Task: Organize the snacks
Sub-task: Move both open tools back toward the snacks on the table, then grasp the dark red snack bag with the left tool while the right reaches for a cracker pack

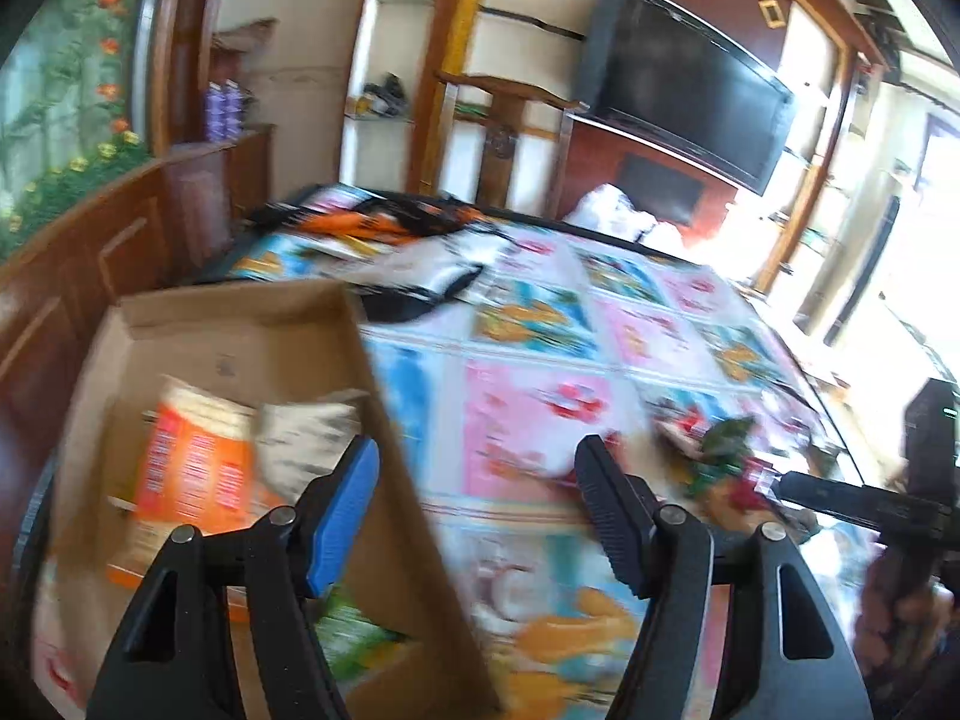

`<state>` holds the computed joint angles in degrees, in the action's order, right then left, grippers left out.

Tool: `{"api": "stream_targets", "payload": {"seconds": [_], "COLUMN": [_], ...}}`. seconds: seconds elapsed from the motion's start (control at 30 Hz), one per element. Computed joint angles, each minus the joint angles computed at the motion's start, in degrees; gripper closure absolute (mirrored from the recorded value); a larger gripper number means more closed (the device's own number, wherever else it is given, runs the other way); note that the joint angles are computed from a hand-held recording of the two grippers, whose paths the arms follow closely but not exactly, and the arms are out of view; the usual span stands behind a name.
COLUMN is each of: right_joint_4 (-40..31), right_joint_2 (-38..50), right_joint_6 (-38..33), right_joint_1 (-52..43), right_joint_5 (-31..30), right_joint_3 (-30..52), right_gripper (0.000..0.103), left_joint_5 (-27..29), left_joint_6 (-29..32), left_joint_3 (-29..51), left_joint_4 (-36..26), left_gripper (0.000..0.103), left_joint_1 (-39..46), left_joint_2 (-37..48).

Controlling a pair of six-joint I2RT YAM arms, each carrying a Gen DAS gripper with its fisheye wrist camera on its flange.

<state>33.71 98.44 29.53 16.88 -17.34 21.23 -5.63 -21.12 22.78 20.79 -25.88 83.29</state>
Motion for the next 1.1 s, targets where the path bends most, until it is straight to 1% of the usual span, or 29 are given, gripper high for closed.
{"api": "stream_targets", "payload": {"seconds": [0.07,0.13,0.17,0.23,0.3,0.33,0.37,0.47,0.6,0.73,0.77,0.83,0.87,0.9,0.93,0.97,1.0,1.1], "right_joint_4": [-0.44,-1.19,-1.56,-3.14,-4.91,-4.89,-4.37,-2.20,-0.51,-0.43,-0.31,-0.10,0.01,0.29,0.33,-0.19,-0.60,-0.35], "right_joint_2": [1.79,3.53,4.13,5.01,6.48,6.73,6.64,5.67,2.82,-2.76,-4.21,-6.78,-7.59,-8.21,-8.69,-9.01,-9.07,-8.19], "right_joint_6": [0.25,1.31,1.57,1.49,0.27,-0.13,-0.25,-1.01,-0.40,-0.09,-0.15,-0.14,-0.20,-0.26,-0.41,-0.72,-0.80,-0.42], "right_joint_1": [-0.29,-0.30,-0.08,1.25,2.98,3.23,3.29,1.70,-0.13,0.70,0.76,0.99,1.04,1.00,1.20,1.50,1.73,1.40], "right_joint_5": [0.42,0.52,0.75,3.46,5.52,5.93,5.88,3.44,2.14,5.65,6.18,6.92,6.94,6.75,6.73,6.84,6.85,5.04], "right_joint_3": [1.27,3.08,3.96,6.18,8.47,8.57,8.24,6.31,3.55,0.69,-0.07,-1.32,-1.70,-2.09,-2.32,-2.22,-2.05,-1.74], "right_gripper": [0.057,0.054,0.053,0.053,0.053,0.056,0.064,0.075,0.080,0.081,0.082,0.081,0.081,0.081,0.081,0.081,0.081,0.081], "left_joint_5": [2.63,4.08,3.41,0.65,-1.53,-2.15,-2.02,-1.50,-2.78,-6.66,-6.85,-6.76,-9.29,-11.61,-12.38,-12.85,-12.71,-9.81], "left_joint_6": [-1.92,-3.84,-4.74,-6.18,-7.92,-8.64,-9.35,-10.52,-12.48,-12.76,-12.37,-12.13,-11.91,-11.39,-10.93,-10.71,-10.70,-10.03], "left_joint_3": [2.61,5.79,8.24,12.05,15.79,16.93,17.98,19.99,23.23,28.78,29.65,31.77,32.44,32.87,33.15,32.83,32.11,29.93], "left_joint_4": [-1.87,-3.39,-5.02,-7.61,-10.19,-11.12,-11.31,-12.50,-14.69,-18.73,-18.55,-20.17,-20.82,-21.19,-21.35,-20.88,-19.94,-17.53], "left_gripper": [0.028,0.027,0.026,0.025,0.019,0.019,0.019,0.019,0.019,0.019,0.022,0.042,0.050,0.063,0.065,0.069,0.069,0.070], "left_joint_1": [-2.22,-4.73,-6.51,-9.20,-10.91,-11.17,-11.23,-10.54,-10.41,-11.47,-11.53,-11.51,-12.32,-13.08,-13.38,-13.53,-13.42,-12.42], "left_joint_2": [2.10,5.20,7.39,10.84,14.37,15.49,17.07,20.15,24.29,29.31,30.48,32.61,33.16,33.62,33.97,33.95,33.65,32.30]}}
